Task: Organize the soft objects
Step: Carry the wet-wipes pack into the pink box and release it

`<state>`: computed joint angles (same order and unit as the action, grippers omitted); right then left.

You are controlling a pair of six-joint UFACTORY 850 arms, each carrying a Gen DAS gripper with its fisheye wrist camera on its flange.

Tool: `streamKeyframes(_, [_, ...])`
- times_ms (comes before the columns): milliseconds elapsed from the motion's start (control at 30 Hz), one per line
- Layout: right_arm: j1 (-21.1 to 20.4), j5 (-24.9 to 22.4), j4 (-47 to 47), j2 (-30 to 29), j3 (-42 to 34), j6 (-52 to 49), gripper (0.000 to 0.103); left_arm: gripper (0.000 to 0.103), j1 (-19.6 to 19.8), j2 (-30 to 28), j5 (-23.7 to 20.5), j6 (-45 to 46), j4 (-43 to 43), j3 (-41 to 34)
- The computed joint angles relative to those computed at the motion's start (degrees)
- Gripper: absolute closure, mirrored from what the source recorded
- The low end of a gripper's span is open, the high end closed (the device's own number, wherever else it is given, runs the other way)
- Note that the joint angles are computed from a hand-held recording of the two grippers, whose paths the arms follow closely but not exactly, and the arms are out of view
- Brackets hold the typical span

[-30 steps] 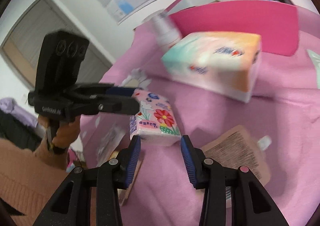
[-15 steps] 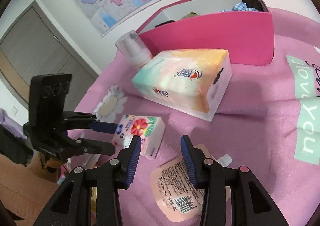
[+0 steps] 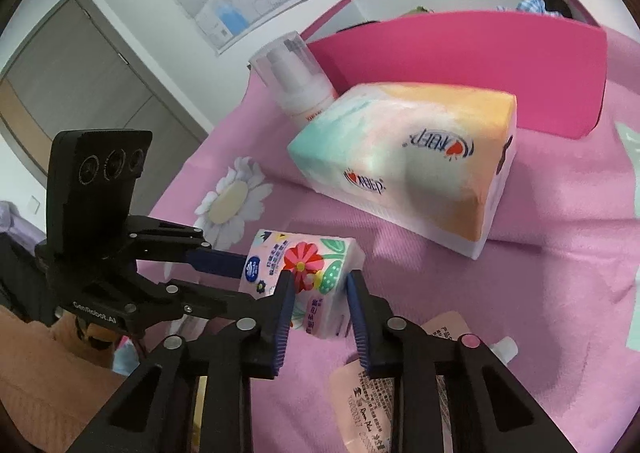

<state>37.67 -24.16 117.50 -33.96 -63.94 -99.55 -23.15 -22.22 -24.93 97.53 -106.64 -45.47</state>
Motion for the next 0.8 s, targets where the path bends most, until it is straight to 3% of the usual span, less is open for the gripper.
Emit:
streamKeyframes(533, [-0.94,0.37,15.88,7.62,3.67,-16.99,0.077,0.062,-1.05,4.37,1.46,7.57,-4.28,-3.28])
streamKeyframes(800, [-3.17,1.28,20.25,7.99,0.42,-21.81,0.077,0.062,-1.30,3.62,7.23,7.97,-2.59,-9.87])
